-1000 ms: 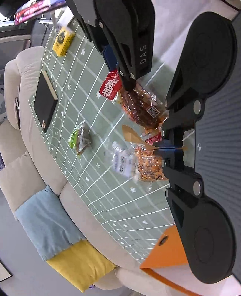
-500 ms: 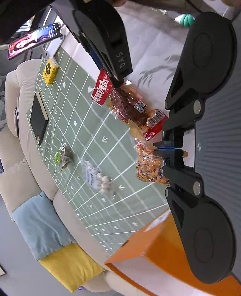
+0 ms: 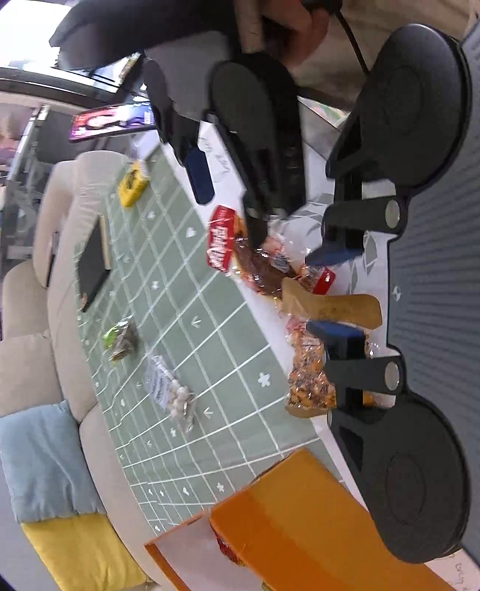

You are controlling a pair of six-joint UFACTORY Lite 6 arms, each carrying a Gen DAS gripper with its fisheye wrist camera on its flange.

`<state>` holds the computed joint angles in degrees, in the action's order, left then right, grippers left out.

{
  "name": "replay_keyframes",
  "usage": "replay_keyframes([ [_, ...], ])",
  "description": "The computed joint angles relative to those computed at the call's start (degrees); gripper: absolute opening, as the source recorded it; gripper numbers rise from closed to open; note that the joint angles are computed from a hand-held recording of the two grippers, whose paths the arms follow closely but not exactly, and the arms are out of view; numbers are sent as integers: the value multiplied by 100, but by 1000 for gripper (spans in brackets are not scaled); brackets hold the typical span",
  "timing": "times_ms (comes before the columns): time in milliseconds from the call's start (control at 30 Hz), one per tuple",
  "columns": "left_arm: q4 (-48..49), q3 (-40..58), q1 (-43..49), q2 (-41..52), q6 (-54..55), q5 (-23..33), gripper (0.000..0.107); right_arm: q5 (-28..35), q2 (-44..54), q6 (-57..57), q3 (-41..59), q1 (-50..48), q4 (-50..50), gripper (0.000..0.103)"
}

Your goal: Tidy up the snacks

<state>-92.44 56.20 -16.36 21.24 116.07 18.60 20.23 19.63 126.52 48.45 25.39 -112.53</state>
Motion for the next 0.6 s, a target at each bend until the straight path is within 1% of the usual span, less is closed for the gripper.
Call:
replay_keyframes([
  [67,144,-11,199,-95,-193,221,60,1,-47,-12,-44,59,-467,63],
  [133,392,78,408,-114,-543,403,63,-150,-45,123,-53,37,-1139,63],
  [200,742,275,511,-27,-1078,305,65,-231,-3,97,-65,54,-1650,64],
  [267,1176,492,536,125,-1709,27,65,-294,106,-402,7,87,-1545,64],
  [300,1539,609,537,230,-2156,-139,65,-318,168,-800,48,119,-1280,64],
  [400,2642,873,563,539,-3237,-279,65,-351,302,-1430,102,160,-750,63],
  [433,3059,934,542,629,-3621,-321,66,-350,346,-1487,108,174,-658,63],
  [467,3338,948,513,683,-3875,-359,66,-289,315,-1305,45,193,-791,64],
  [533,3568,957,459,800,-4099,-381,66,-353,331,-1328,91,198,-715,64],
  [600,3661,1067,473,958,-4309,-170,64,-476,353,-1150,146,201,-734,64],
])
